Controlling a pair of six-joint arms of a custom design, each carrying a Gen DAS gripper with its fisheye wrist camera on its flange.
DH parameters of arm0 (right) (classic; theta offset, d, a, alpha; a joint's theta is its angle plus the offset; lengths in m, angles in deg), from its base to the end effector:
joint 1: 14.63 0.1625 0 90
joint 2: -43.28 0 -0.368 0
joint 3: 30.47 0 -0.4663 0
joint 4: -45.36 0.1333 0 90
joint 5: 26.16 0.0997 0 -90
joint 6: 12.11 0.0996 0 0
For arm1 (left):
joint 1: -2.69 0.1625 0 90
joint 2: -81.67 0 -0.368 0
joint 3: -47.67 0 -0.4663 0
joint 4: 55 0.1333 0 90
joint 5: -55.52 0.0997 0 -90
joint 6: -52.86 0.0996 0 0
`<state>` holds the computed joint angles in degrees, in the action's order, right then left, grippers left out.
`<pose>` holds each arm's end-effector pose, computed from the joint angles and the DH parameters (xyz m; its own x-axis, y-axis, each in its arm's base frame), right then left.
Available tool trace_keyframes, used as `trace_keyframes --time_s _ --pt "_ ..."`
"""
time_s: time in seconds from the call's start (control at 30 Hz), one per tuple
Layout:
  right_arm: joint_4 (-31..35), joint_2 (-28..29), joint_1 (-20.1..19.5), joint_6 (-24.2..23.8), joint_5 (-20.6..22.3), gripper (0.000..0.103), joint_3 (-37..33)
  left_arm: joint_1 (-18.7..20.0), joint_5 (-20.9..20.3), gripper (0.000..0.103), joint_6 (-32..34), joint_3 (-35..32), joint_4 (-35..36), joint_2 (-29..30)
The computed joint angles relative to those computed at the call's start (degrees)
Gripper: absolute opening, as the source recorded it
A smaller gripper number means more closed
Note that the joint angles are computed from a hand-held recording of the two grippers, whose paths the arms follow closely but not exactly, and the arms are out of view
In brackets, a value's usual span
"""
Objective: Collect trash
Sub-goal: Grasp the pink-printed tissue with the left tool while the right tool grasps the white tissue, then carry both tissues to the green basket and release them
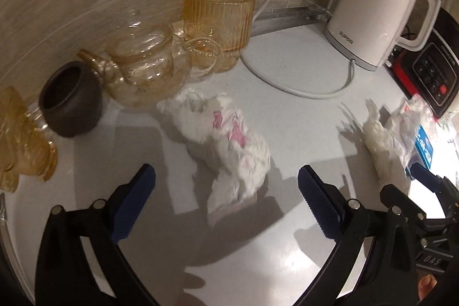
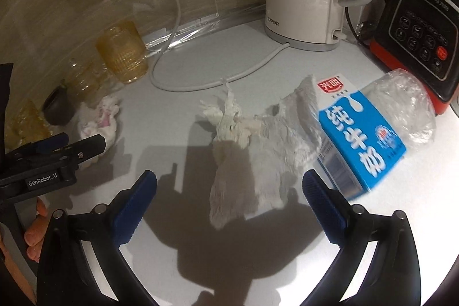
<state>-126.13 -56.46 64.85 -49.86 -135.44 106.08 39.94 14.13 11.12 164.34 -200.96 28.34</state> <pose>0.0169 -0.4589 0.2491 -0.7798 -0.1112 0.6161 -0.4396 0.7980 -0.4122 -0.2875 -0.4800 -0.0372 -0.7669 0.0366 -0.6407 0.3737 0.8371 -0.3995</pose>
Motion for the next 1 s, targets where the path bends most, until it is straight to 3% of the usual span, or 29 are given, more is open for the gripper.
trace_keyframes --time_s 0.27,0.43,0.5,0.63,0.8,1.0 --pt "-5.17 6.70 0.09 -2.53 -1.08 0.098 -2.62 1.93 0.68 0.094 1.77 -3.77 -0.58 3.53" --pt "-5.50 7.80 -0.15 -3.05 -1.18 0.067 -3.19 2.67 0.38 0.067 1.33 -4.76 0.15 4.37" --pt "-6.48 7.86 -0.20 -3.64 -1.36 0.060 -2.93 2.42 1.35 0.059 1.07 -4.68 0.64 4.43" --pt "-5.81 7.17 -0.44 -4.02 -0.61 0.037 -2.79 2.31 0.92 0.035 1.24 -4.26 0.58 3.82" --pt "-3.13 5.14 -1.07 -2.90 0.82 0.030 -2.57 0.98 1.59 0.019 0.49 -2.04 0.40 1.61" --pt "-0.20 0.30 -1.74 -1.64 3.33 0.029 -0.73 -1.46 1.90 0.018 -0.31 0.37 0.77 -1.06"
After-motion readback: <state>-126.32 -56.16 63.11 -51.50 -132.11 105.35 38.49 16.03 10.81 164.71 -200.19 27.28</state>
